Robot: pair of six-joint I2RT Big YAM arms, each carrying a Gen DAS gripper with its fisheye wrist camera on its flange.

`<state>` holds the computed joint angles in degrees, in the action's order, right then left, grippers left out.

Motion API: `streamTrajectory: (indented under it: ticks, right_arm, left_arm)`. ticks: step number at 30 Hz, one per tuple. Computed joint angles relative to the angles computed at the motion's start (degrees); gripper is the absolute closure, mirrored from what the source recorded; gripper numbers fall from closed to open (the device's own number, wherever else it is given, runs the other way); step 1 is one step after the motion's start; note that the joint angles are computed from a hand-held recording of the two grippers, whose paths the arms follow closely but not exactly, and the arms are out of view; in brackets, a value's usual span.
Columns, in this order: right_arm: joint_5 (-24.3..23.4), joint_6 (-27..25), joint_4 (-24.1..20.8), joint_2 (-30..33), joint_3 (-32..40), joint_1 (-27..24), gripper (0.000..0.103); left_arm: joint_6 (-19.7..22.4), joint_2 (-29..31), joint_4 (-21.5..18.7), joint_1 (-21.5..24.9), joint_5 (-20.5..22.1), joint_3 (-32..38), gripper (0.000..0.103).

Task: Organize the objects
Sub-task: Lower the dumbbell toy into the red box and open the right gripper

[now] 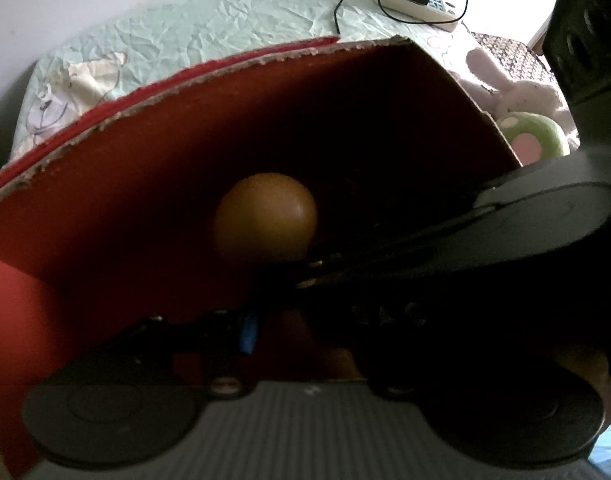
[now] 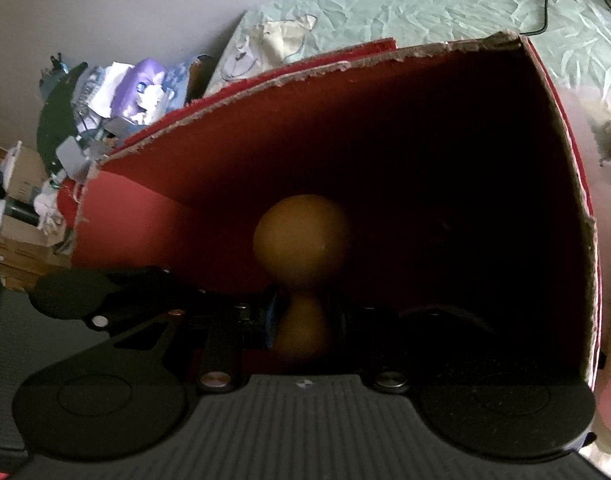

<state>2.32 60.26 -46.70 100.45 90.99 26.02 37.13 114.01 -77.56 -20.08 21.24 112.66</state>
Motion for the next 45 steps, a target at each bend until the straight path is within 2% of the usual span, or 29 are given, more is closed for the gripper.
streamTrajectory:
  ticks: [11, 18, 23, 45]
  right_arm:
    - [-0.7, 2.1, 0.5, -0.6, -1.0, -0.2, 0.072]
    - [-0.6, 2.1, -0.2, -0.4, -0.5, -0.2, 0.072]
    - [-0.5, 2.2, -0.3, -0.4, -0.4, -0.1, 0.072]
    - [0.1, 2.2, -0.3, -0.6, -0.7, -0.3, 0.073]
  left_arm:
    - [-0.5, 0.4, -0.4, 0.1, 0.4, 0.8, 0.046]
    - [-1.2, -0.1, 1.1, 0.0, -0.3, 0.0, 0.04]
    - [-2.1, -1.3, 4.2, -0.3, -1.9, -1.9, 0.042]
    - [-3.8, -2.8, 8.8, -0.6, -3.9, -4.6, 0.041]
